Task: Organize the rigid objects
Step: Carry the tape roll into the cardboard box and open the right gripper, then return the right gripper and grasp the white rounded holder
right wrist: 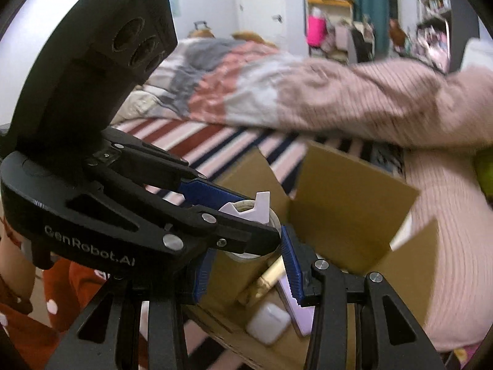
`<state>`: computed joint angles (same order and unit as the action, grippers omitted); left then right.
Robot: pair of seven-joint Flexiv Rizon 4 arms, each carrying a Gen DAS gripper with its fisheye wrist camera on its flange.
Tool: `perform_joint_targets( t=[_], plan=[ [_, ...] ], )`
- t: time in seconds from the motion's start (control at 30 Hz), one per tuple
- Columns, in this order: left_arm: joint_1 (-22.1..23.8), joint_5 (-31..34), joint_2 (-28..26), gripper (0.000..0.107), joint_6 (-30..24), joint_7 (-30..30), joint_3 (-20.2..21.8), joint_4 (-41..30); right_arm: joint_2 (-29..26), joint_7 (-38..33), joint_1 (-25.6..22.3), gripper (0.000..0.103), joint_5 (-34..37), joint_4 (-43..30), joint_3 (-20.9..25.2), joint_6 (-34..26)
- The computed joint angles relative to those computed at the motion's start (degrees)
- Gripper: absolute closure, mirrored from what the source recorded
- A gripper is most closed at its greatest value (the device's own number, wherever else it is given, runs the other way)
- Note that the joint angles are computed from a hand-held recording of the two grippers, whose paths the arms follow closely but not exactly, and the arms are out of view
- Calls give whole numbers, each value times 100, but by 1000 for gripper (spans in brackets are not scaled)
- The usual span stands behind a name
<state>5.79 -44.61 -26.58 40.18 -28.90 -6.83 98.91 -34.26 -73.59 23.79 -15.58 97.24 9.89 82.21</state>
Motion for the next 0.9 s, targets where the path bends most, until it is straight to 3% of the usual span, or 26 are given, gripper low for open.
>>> perform_joint_targets(
  t=[0.1, 0.2, 0.33, 0.5, 0.63, 0.77, 0.9],
  plan=[
    [-89, 254, -85, 75, -32, -212, 52, -127, 16, -49, -211, 66, 191, -68, 212, -400],
    [-110, 348, -33, 61, 197, -214, 65, -54, -3, -142, -334, 65, 407, -169, 370, -680],
    [73, -32, 161, 47, 258, 98, -5, 175, 58, 41, -71, 59, 290, -113, 57, -680],
    [262, -646, 540, 44, 609, 573, 140, 571, 14, -5, -15, 58, 288, -236, 149, -407],
    [368, -937, 752, 42, 1258, 720, 384, 865, -223, -257, 7, 57, 309, -631, 441, -316],
    [628, -1228, 814, 42, 1618, 946, 520, 1041, -610, -607, 118, 57, 409, -1263, 774, -534],
    [869, -1529, 727, 41, 1874, 1194, 568, 1128, -1061, -830, 441, 55, 454, -2014, 818, -1095]
  ],
)
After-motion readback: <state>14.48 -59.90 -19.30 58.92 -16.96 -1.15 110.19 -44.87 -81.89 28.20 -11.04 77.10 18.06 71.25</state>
